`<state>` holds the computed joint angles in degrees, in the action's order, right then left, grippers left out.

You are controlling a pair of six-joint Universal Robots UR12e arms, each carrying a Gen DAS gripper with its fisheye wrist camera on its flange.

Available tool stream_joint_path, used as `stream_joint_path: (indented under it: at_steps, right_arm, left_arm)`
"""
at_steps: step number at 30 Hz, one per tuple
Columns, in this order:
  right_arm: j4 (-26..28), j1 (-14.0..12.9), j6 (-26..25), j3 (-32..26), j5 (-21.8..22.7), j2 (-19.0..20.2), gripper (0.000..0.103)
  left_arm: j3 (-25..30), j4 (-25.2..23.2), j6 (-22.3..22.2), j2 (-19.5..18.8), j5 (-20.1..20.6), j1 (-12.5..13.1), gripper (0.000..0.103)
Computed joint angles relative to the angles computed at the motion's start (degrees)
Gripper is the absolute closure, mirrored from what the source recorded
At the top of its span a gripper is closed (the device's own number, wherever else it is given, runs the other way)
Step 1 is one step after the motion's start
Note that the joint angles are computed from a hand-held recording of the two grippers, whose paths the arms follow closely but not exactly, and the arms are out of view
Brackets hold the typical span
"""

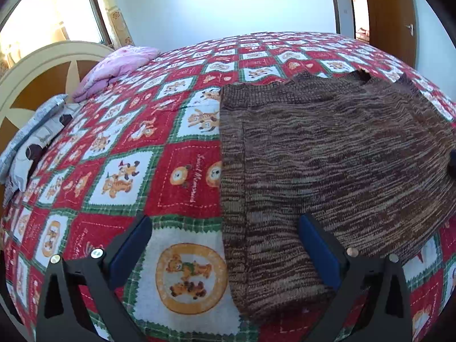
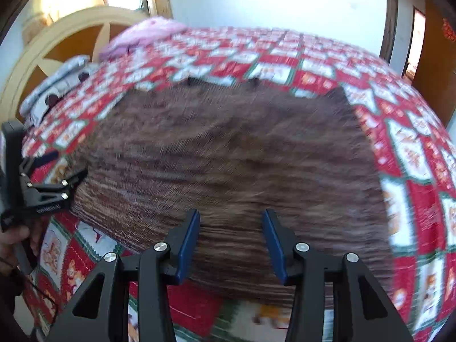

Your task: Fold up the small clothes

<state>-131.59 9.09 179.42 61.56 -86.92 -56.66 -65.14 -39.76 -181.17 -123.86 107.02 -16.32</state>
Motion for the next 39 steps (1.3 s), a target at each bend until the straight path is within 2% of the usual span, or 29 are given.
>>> stream_joint_path:
  at_steps: [2, 6, 9, 11, 14, 16, 19, 21, 24, 28, 31, 35, 37, 39]
  right_arm:
    - [-1.65, 0.75, -0.94, 1.59, -2.38, -0.67, 0.055]
    - [-1.13, 0.45, -2.31, 3.15, -1.19, -1.85, 0.055]
    - [1.50, 0.73, -2.47, 1.09, -1.68, -1.42, 0.055]
    - [-0.42, 0.80, -1.89, 0.80, 0.96, -1.42, 0.055]
    - [-2.24, 2.10, -4.07, -1.89, 2.34, 0.24, 0.055]
    - [-0.69, 2.47, -3.98, -4.19, 5.05, 1.85, 0.055]
    - [2.92, 3.28, -3.27, -6.57, 4.03, 3.87, 0.055]
    - [-1.02, 3.60, -2.80, -3.55, 2.99, 2.83, 0.055]
    - [-2.53, 3.65, -4.02, -0.49, 2.85, 1.10, 0.055]
    - [-2.86, 3.48, -5.82, 0.21, 2.91, 0.61, 0.055]
    - [-3.92, 4.10, -6.07, 0.08, 1.26, 0.45, 0.055]
    - [-7.53, 5.09, -11.53, 1.84, 4.50, -0.44, 0.055]
    - [-8.97, 5.95, -15.51, 2.21, 4.97, -0.49, 0.055]
    - [-9.81, 6.86, -18.37, 1.97, 4.24, -0.12, 0.055]
  left_arm:
    - [-0.28, 0.26, -0.49, 0.13, -0.91, 0.20, 0.000]
    - [-0.69, 0.68, -0.94, 0.32, -2.13, 0.44, 0.000]
    - [-0.88, 0.57, -1.73, 0.50, -3.58, 0.77, 0.000]
    - [-1.31, 0.83, -2.46, 0.81, -5.10, 1.13, 0.000]
    - [-3.04, 3.32, -4.65, 1.65, -6.63, 1.68, 0.000]
    - [-3.62, 3.88, -6.45, 1.98, -6.72, 1.98, 0.000]
    - [-4.11, 4.17, -8.80, 2.30, -7.19, 2.38, 0.000]
    - [-4.12, 4.10, -8.56, 2.31, -6.95, 2.33, 0.000]
    - [-4.77, 3.97, -8.27, 2.74, -6.73, 2.31, 0.000]
    - [-6.75, 5.93, -8.23, 3.81, -7.35, 2.53, 0.000]
    - [-8.57, 8.82, -11.23, 4.90, -8.30, 3.23, 0.000]
    - [-10.34, 9.54, -19.35, 6.42, -10.19, 5.15, 0.000]
    - [-9.93, 8.17, -20.65, 6.47, -10.58, 5.74, 0.000]
    - [-8.66, 6.40, -19.95, 6.01, -8.77, 5.78, 0.000]
